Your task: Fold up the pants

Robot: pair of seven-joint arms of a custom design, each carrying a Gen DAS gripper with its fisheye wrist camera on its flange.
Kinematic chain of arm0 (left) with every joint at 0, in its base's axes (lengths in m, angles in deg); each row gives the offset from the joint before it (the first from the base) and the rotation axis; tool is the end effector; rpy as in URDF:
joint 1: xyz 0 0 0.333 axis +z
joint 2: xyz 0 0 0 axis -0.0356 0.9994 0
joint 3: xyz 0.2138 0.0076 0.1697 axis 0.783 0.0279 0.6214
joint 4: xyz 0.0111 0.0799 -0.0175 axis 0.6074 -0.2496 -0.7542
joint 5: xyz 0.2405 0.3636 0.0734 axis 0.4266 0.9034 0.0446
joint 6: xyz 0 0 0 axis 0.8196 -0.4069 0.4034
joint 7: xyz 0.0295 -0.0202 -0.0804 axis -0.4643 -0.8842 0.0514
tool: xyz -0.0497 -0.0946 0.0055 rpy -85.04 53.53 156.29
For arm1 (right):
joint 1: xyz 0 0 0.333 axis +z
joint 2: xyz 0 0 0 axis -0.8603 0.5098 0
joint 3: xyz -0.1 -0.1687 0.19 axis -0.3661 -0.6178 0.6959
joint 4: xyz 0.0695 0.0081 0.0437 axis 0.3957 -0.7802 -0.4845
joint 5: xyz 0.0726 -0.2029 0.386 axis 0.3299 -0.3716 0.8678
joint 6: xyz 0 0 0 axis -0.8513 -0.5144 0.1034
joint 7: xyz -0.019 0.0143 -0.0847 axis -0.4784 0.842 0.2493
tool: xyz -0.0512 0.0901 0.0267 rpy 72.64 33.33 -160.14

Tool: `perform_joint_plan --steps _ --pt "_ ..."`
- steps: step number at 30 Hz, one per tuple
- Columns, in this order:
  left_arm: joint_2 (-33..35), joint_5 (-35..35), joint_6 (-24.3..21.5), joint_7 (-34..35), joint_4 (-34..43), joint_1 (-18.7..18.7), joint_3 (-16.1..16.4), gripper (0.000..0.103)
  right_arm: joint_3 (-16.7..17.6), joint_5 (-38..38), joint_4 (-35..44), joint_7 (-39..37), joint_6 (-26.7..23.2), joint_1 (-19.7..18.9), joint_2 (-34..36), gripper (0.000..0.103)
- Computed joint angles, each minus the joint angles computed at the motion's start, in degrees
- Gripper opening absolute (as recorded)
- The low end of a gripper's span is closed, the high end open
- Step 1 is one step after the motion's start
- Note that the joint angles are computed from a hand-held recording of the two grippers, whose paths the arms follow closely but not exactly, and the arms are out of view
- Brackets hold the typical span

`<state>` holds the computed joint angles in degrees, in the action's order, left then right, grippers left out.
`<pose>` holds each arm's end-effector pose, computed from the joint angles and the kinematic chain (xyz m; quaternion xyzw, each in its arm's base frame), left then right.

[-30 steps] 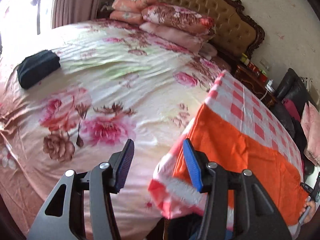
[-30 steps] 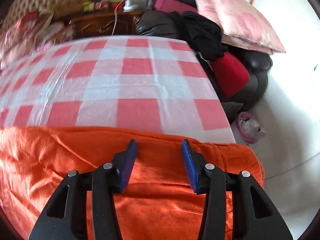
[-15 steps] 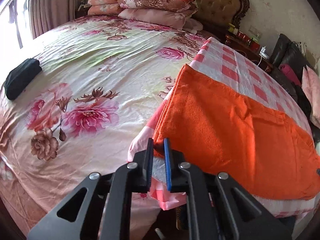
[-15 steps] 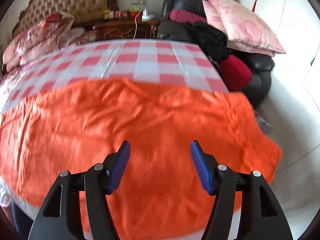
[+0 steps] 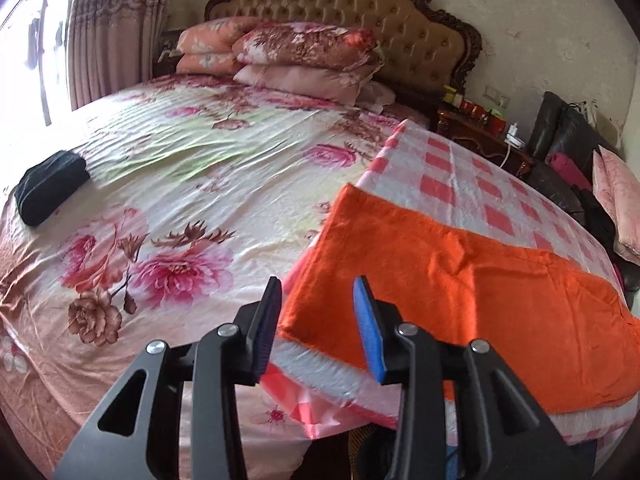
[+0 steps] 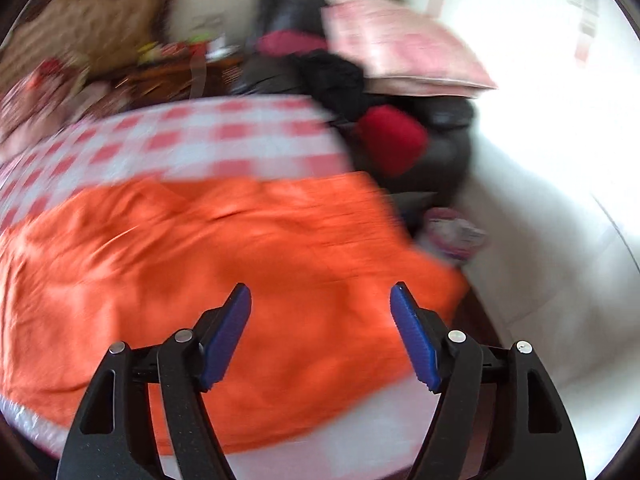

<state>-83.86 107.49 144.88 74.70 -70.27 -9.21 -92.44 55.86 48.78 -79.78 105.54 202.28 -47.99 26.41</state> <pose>0.4518 -0.2204 0.5202 -0.7879 0.4576 -0.2740 0.3076 0.5077 0.2197 0.5243 -0.5231 0.7603 -0.3470 0.1671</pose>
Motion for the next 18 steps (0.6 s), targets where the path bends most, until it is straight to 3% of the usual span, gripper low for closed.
perform_joint_plan --steps 4,9,14,18 --pt "8.9 1.0 2.1 4.6 8.1 -1.4 -1.1 0.046 -6.1 10.6 -10.7 2.6 6.0 -2.0 -10.8 0.07" --pt "21.5 0.9 5.2 9.6 18.8 -5.2 -1.4 0.05 -11.2 21.4 -18.3 -4.5 15.2 -1.9 -16.9 0.068" --pt "32.2 -0.9 3.1 13.7 29.9 -10.1 -0.7 0.049 -12.0 28.1 -15.6 -13.4 20.4 -1.7 -11.6 0.06" --pt "36.4 -6.0 2.4 17.7 34.8 -13.3 0.3 0.043 -6.8 25.3 -9.7 -16.3 14.9 -5.5 -4.3 0.049"
